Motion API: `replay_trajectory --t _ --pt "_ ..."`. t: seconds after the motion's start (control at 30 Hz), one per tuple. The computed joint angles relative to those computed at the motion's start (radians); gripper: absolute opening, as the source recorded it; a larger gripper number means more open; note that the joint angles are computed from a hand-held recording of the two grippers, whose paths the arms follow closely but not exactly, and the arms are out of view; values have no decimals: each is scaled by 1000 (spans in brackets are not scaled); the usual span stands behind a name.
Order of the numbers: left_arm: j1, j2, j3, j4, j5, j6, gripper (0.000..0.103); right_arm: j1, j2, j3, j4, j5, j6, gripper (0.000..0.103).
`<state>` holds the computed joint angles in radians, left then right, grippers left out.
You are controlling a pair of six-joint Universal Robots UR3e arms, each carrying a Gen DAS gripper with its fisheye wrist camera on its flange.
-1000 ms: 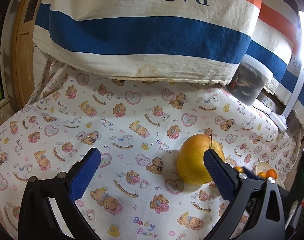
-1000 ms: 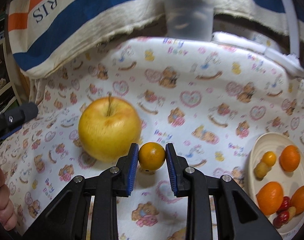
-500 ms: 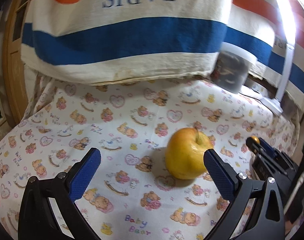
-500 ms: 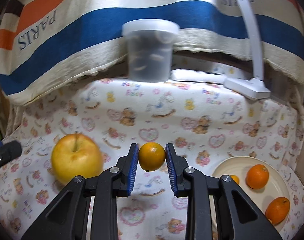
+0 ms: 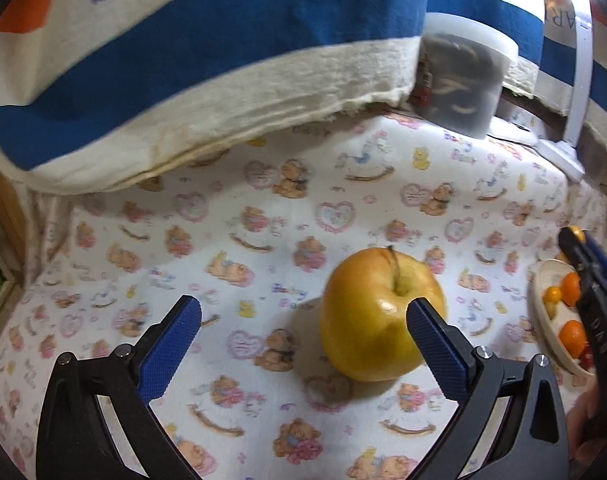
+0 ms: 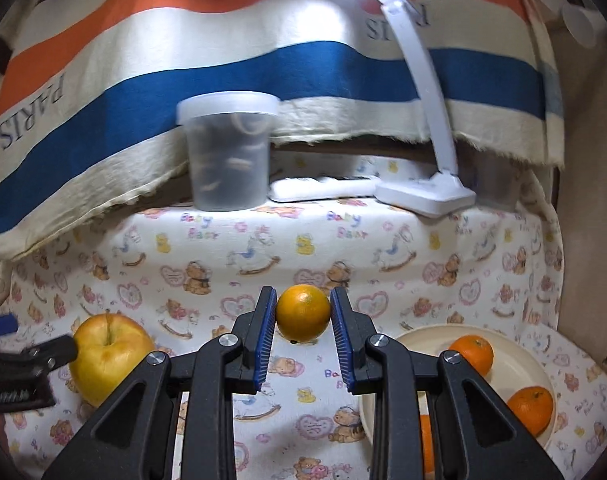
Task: Organize fruits
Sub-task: 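Lift the kumquat with the right tool while the left tool closes on the yellow apple, then carry the apple and kumquat over the cream plate with both tools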
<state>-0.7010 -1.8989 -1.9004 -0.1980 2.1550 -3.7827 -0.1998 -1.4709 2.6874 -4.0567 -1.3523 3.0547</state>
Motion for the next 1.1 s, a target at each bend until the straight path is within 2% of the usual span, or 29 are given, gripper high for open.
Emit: replay_trajectory --t 0.1,0.27,0.53,0.63,0.77,0.87,0.9,0.93,0.97,1.0,1.1 --pt "44 12 -16 19 -108 -7 102 0 -4 -4 13 -31 30 29" --pt "43 -51 59 -7 -153 -28 102 0 -5 -16 38 -79 69 29" --pt "4 -191 267 -127 -89 2 102 24 -2 -39 69 -122 76 29" --pt "17 -216 298 -137 -104 3 102 13 -17 -50 118 -109 81 29" --pt "41 -260 295 -68 -112 3 102 -14 -34 -62 183 -74 88 29" --pt "60 -276 318 -107 -151 4 102 -19 -36 -87 244 -64 86 29" --pt "55 -275 322 -116 -136 -5 102 -20 -37 -89 254 -64 87 29" --pt "49 -277 329 -125 -116 -11 101 -20 -37 -93 263 -66 88 29" --pt "46 -278 330 -116 -114 0 91 -18 -36 -97 273 -69 89 29" --pt "40 -278 329 -99 -118 19 88 -15 -34 -103 284 -72 88 29" --pt "2 -302 399 -188 -48 8 87 -13 -33 -109 299 -73 86 29"
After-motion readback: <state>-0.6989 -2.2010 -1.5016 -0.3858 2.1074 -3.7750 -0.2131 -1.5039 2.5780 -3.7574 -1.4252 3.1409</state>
